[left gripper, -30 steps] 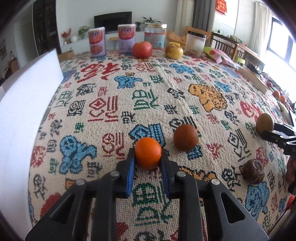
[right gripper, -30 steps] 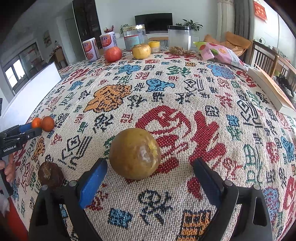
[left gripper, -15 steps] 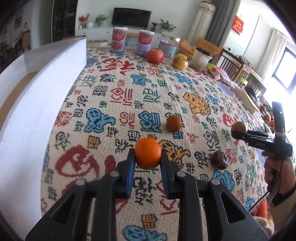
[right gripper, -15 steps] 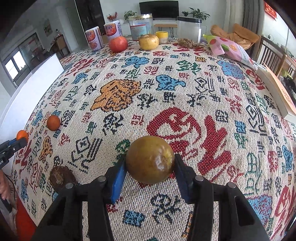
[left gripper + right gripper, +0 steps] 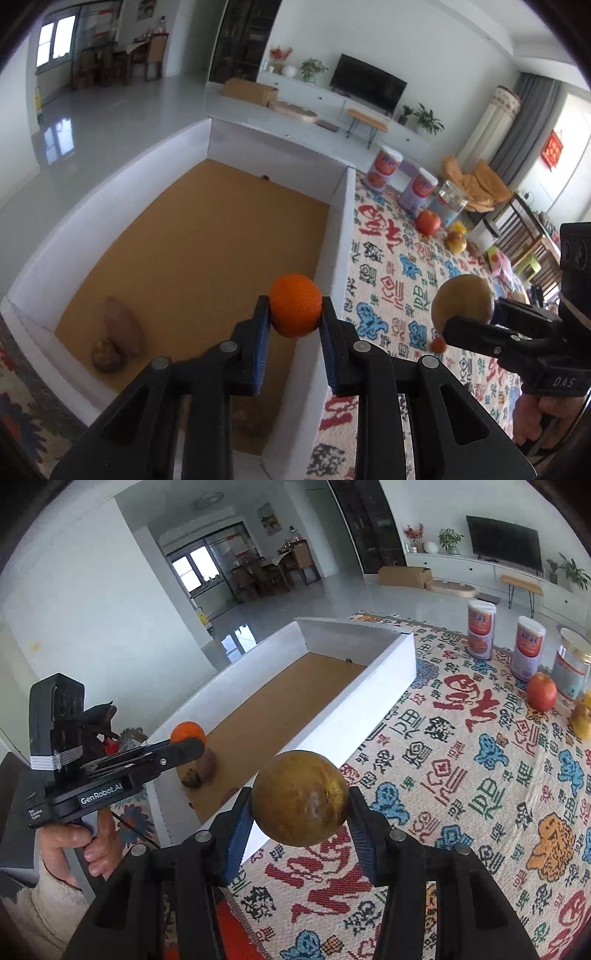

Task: Organize fruits

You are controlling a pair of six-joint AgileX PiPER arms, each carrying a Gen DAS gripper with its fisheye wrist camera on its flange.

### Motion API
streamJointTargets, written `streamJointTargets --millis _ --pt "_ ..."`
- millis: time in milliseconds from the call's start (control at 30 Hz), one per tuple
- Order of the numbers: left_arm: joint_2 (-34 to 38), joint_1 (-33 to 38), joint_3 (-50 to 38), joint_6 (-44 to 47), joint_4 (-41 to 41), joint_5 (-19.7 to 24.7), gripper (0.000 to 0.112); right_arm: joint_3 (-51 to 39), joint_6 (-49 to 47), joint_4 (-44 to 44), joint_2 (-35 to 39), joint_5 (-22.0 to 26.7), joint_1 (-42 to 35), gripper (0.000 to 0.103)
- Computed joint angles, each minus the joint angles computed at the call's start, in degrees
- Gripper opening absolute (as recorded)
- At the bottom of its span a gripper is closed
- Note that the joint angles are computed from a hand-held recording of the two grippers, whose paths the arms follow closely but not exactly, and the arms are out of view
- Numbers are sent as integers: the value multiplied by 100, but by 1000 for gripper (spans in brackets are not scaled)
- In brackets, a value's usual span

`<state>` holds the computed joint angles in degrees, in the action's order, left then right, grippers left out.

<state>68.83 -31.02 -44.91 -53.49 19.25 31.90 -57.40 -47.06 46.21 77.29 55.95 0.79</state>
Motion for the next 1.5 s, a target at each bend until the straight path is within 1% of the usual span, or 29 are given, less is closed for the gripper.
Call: streamJointTargets --millis 67,133,167,233,300,333,400,433,467,533,600,667,700,733,767,800,833,867,933,1000,1067,1133,1167,1233,1300,1333,1433,1467,1500 --pt "251 577 189 599 -576 -186 26 -435 580 -277 475 -357 953 50" --pt "484 927 347 1022 -1033 -342 26 -880 1206 -687 1044 -656 1663 50" --pt "589 1068 399 1239 -1244 -415 26 -1100 1473 -874 1338 -712 1903 50" --pt "766 1194 472 1365 -1371 -528 26 -1510 1950 -1212 1907 -746 2204 50" --pt "911 1251 449 1361 -1335 -557 27 -1818 2427 -1580 2336 -772 2420 50" --pt "988 1226 382 1162 -1131 -496 28 -1879 2468 -1588 2443 -835 2472 50" --pt "1029 1127 260 694 -715 -359 42 -2010 2875 -1901 2583 -1013 2608 51" --pt "956 1122 215 610 -648 -339 52 -2008 3000 -1961 2568 -1122 2623 51" --pt "880 1082 154 451 -525 -306 57 -1984 2921 -1803 2517 -1211 2576 52" --pt "633 959 11 116 -180 -173 61 -1905 2701 -1481 2273 -1297 2388 52" --pt "323 632 -140 -574 491 16 70 -1750 2384 -1167 1802 -1464 2121 52" --pt "34 96 -271 -1521 1330 305 87 -1657 2080 -916 1273 -1468 1760 53" --pt "-90 -238 -321 -1992 1729 459 89 -1574 1877 -755 1002 -1441 1535 54" --pt "-151 -592 -388 -2371 2055 595 92 -1503 1657 -587 727 -1369 1258 59" --pt "-147 -903 -481 -2544 2234 688 92 -1423 1388 -397 488 -1258 925 64" --pt "-108 -1239 -565 -2686 2381 781 93 -1312 1118 -242 259 -1142 579 68" --pt "-31 -1585 -644 -2830 2524 848 94 -1114 772 -81 24 -1026 190 74" --pt "105 -1917 -705 -3000 2677 858 96 -910 378 31 -193 -912 -295 79" --pt "487 -2461 -822 -3164 2802 722 97 -397 -343 77 -562 -901 -1195 83" --pt "1075 -2829 -921 -3261 2809 342 97 258 -1269 195 -716 -942 -2340 90" --pt "1925 -3036 -1191 -3144 2572 -82 97 825 -2039 143 -545 -1185 -3334 92" --pt "2807 -3099 -1455 -2949 2393 -535 97 1207 -2787 131 -84 -1479 -4273 92" --pt "3209 -3250 -1632 -2886 2333 -510 97 1275 -3227 193 199 -1475 -4809 92" --pt "3993 -3361 -2159 -2605 2167 -135 96 1437 -4069 477 786 -1719 -5606 92" --pt "4375 -3439 -2382 -2730 2379 58 95 1499 -4622 707 1267 -1958 -6126 92" --pt "4476 -3448 -2443 -2857 2567 85 95 1490 -4885 783 1470 -1956 -6458 92" --pt "4643 -3424 -2535 -3250 3044 134 95 1444 -5351 1094 1944 -2114 -6810 93" --pt "4708 -3403 -2573 -3328 3111 147 96 1569 -5794 1441 1918 -2126 -6887 94" --pt "4737 -3429 -2546 -3546 3316 188 97 1617 -6008 1605 1970 -2217 -6857 95"
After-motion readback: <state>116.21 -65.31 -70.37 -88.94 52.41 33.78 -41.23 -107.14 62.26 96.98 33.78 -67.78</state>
